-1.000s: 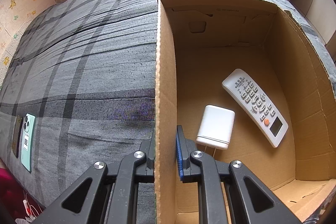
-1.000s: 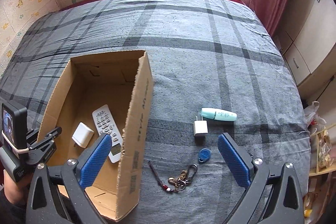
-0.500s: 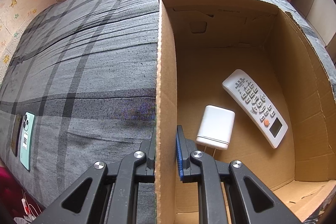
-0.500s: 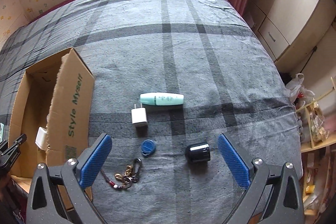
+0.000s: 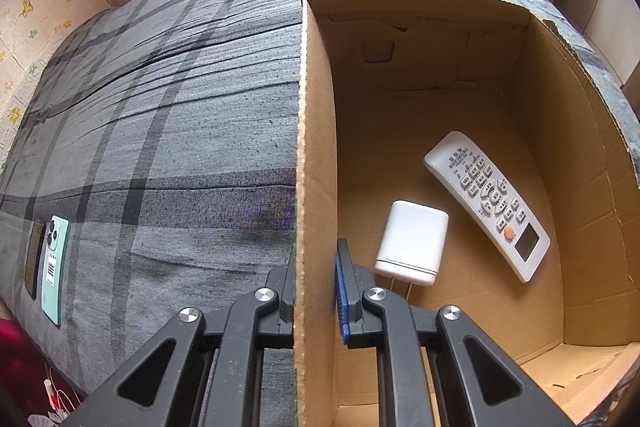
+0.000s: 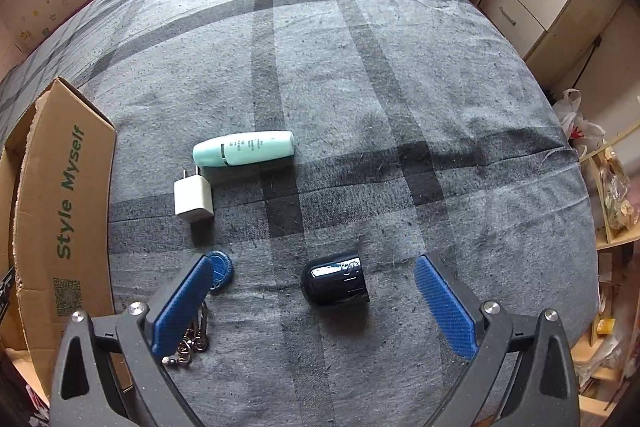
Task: Organize rigid objects
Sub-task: 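Move the open right tool back to the black round object on the bed, then close the right tool on the black round object and lift it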
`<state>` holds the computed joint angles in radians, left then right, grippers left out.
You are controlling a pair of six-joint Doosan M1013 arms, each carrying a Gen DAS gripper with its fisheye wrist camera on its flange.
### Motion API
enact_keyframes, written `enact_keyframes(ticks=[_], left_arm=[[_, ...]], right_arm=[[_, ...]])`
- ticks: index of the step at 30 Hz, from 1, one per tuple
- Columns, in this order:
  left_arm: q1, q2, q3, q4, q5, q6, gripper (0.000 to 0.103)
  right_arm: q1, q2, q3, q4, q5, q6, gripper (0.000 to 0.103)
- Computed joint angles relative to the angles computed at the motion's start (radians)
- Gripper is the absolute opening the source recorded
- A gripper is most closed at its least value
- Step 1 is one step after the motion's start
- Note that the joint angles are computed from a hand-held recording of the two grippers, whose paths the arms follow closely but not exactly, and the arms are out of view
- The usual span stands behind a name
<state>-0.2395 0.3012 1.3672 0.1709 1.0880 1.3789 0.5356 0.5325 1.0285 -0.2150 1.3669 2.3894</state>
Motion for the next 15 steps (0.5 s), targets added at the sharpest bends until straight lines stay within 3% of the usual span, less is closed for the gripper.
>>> enact_keyframes(ticks=[10,15], left_arm=[[0.005,0.002,-0.003,-0.011,0.001,0.001,0.016],[0.005,0.003,-0.002,-0.01,0.001,-0.001,0.016]], right_arm=[[-0.013,0.022,0.031,0.034,0.026,-0.018,0.1],[-0.016,0.026,0.039,0.054,0.036,-0.022,0.078]])
